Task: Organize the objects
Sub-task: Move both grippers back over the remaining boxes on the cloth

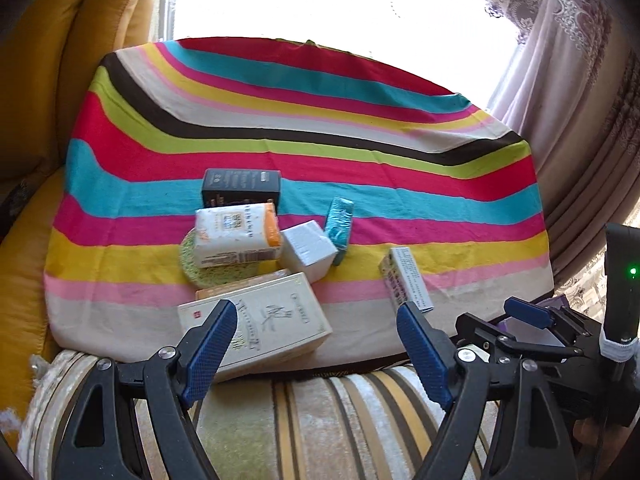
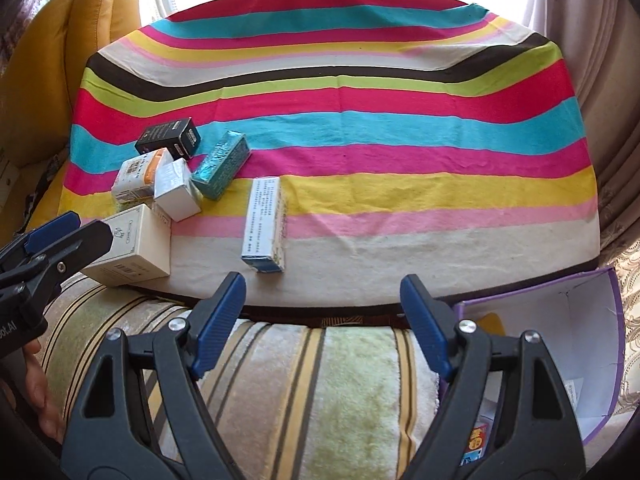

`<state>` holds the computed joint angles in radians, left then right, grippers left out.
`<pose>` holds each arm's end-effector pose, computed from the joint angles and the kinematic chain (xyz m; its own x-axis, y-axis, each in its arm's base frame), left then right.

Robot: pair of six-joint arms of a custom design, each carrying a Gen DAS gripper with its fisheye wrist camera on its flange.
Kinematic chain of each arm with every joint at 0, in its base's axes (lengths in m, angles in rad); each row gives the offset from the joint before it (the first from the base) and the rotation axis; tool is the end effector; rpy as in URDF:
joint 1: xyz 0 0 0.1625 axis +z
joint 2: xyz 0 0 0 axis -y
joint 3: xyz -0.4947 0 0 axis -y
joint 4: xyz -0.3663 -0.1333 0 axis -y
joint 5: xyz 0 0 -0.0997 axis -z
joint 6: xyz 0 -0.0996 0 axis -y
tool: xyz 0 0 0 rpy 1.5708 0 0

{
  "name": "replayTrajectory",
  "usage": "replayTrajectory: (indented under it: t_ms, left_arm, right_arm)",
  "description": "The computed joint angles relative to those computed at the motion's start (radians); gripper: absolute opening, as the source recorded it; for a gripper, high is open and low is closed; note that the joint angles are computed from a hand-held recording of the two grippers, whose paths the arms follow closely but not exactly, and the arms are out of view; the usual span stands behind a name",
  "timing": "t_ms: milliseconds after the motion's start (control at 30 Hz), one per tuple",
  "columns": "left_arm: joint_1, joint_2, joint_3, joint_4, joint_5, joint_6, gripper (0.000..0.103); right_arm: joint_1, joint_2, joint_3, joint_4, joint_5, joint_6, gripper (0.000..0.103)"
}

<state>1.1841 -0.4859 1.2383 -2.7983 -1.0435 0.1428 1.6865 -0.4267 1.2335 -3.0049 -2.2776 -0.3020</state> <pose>-0.1442 -0.8406 0.1123 -0.8304 0.2288 -0.5080 0.4582 0.7992 -0.3891 0.1639 -0.8155 0.0999 -0.7354 0.0385 0.6766 -0.3270 0.8543 -0.4040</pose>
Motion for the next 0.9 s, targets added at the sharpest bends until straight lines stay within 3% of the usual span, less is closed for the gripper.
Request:
replayTrajectory:
  t_ms: [133,300,600,900]
  left_arm:
    - [0.017,-0.009,0.014,-0.025,0.013,-0.062,0.086]
    - [0.018,-0.008,0.013,-0.055,0.071,-0.108,0.103]
    - [0.002,0.035,-0.057,0.071,0.195,-0.184,0.103]
    - [-0.007,0.081,-0.14,0.218,0.258,-0.256,0.103]
  right_arm:
    - [0.002,0.029,-0.046,0.038,0.02,-0.024,0.082]
    - [0.003,0.06,-0.096,0.073,0.04,-0.06,0.082]
    - [-0.001,0.109,-0.177,0.119,0.046,-0.103,0.081]
    - [-0.015,0.129,-0.222,0.156,0.044,-0.092,0.064]
